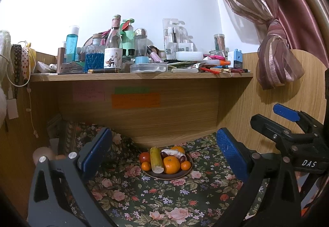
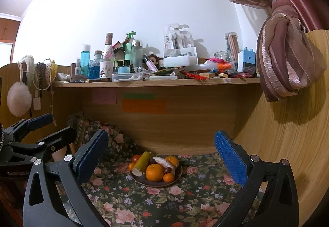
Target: Organize fruits
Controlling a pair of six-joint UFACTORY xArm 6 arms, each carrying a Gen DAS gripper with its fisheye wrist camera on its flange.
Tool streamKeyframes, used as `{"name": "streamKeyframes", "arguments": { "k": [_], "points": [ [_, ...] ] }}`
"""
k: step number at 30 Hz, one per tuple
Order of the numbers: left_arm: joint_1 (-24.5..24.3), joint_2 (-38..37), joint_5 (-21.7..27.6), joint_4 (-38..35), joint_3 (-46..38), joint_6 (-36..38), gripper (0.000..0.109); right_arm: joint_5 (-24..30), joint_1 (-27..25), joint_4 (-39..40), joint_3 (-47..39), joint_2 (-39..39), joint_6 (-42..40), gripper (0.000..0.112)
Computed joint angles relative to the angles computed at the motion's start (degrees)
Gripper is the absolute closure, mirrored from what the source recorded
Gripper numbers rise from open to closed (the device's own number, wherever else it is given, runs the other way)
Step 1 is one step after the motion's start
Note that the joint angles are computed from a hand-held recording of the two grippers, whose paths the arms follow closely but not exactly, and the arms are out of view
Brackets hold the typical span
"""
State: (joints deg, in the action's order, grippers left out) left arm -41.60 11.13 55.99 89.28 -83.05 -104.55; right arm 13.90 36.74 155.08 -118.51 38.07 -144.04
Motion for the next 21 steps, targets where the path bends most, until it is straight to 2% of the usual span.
{"name": "streamKeyframes", "arguments": {
  "k": [21],
  "points": [
    [1.5, -1.1, -3.0, 0.6, 1.3, 0.0, 0.006, 0.0, 0.1, 1.1, 0.1, -0.1, -0.6, 0.009]
  ]
}}
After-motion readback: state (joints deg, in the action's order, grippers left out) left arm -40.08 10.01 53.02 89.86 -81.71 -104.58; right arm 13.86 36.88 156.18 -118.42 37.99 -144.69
